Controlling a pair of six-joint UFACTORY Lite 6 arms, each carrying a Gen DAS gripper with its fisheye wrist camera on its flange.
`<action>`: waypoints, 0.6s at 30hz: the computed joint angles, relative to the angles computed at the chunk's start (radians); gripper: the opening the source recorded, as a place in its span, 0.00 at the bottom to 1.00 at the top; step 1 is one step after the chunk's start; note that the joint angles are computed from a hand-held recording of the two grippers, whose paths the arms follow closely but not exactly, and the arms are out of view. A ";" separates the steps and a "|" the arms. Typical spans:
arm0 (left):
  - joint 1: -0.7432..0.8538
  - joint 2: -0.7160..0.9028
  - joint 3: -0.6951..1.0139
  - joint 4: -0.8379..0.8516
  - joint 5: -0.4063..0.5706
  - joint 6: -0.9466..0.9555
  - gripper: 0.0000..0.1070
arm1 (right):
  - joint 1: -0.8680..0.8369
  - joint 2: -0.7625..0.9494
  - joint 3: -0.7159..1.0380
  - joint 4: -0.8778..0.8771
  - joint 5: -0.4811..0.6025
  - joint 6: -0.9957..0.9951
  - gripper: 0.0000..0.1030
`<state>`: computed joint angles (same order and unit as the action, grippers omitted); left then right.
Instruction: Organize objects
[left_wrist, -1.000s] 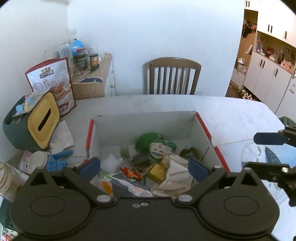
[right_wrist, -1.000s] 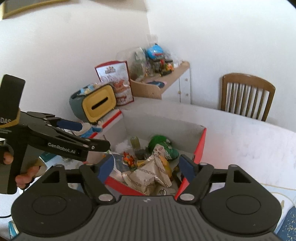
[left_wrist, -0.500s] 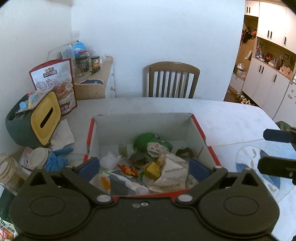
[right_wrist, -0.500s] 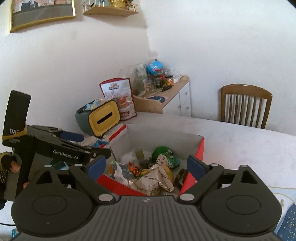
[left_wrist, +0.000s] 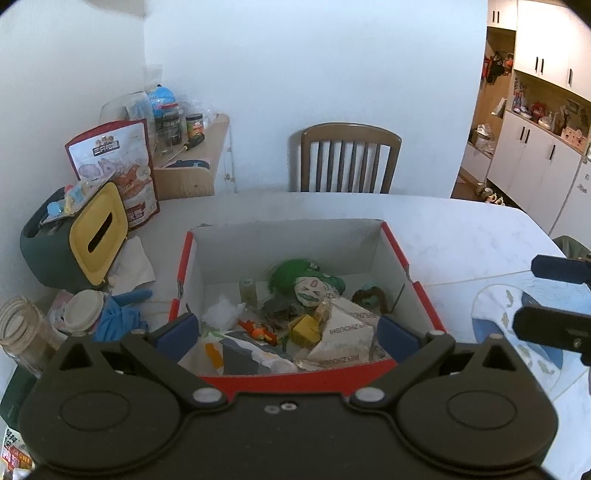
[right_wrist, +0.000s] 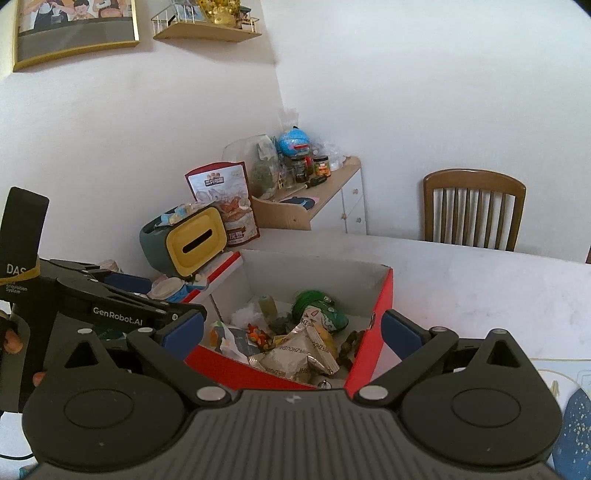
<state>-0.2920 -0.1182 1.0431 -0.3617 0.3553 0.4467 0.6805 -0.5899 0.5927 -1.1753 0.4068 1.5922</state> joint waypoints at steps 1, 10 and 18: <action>-0.004 -0.007 -0.008 0.009 -0.006 -0.006 0.96 | 0.007 -0.002 -0.001 -0.003 0.006 0.009 1.00; -0.043 -0.048 -0.051 0.177 -0.055 -0.159 0.96 | 0.040 -0.001 -0.016 -0.045 0.035 0.094 1.00; -0.049 -0.040 -0.048 0.201 -0.053 -0.186 0.96 | 0.066 -0.009 -0.039 -0.066 0.063 0.147 1.00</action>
<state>-0.3406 -0.1580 0.9948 -0.1611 0.3019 0.2611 0.7467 -0.5990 0.5539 -1.2415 0.4698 1.7387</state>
